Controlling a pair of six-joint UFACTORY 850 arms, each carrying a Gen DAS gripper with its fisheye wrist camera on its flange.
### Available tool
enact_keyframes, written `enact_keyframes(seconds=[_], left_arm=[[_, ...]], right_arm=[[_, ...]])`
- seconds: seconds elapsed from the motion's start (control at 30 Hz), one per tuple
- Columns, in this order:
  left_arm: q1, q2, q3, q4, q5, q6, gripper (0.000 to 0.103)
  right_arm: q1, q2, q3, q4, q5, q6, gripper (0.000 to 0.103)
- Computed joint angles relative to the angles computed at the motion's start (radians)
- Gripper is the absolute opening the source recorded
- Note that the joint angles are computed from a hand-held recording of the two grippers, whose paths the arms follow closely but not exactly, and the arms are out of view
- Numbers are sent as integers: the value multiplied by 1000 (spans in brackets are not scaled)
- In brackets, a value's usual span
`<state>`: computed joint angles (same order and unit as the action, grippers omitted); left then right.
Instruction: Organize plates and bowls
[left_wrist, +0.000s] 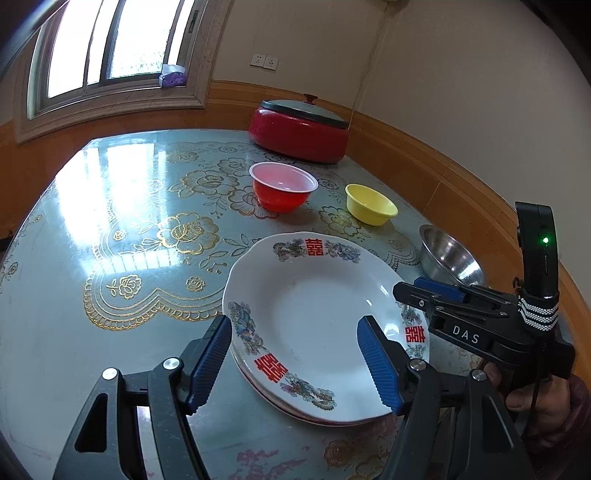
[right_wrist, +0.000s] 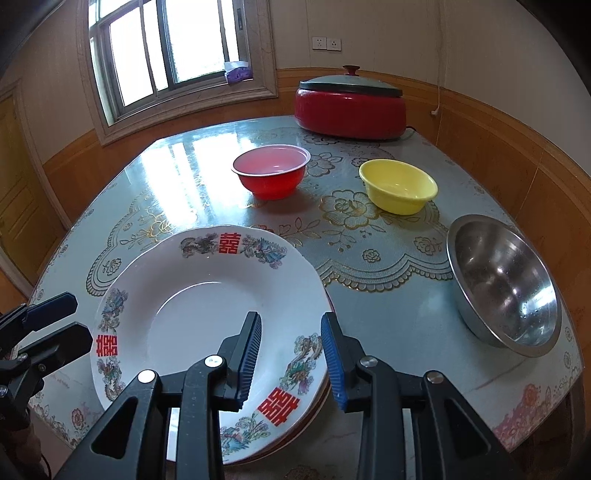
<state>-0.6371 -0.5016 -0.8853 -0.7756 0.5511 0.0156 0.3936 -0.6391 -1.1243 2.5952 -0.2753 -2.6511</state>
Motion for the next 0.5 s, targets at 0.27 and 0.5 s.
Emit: enact_keyframes(seconds=[0.27,0.5], left_arm=[[-2,7,-7,12,4,8,73],[0,9,-19,74,-6,-18,80]], right_arm=[[-12,36,54,9,-29,20,37],[-33,56,84,-37,-47,106,37]])
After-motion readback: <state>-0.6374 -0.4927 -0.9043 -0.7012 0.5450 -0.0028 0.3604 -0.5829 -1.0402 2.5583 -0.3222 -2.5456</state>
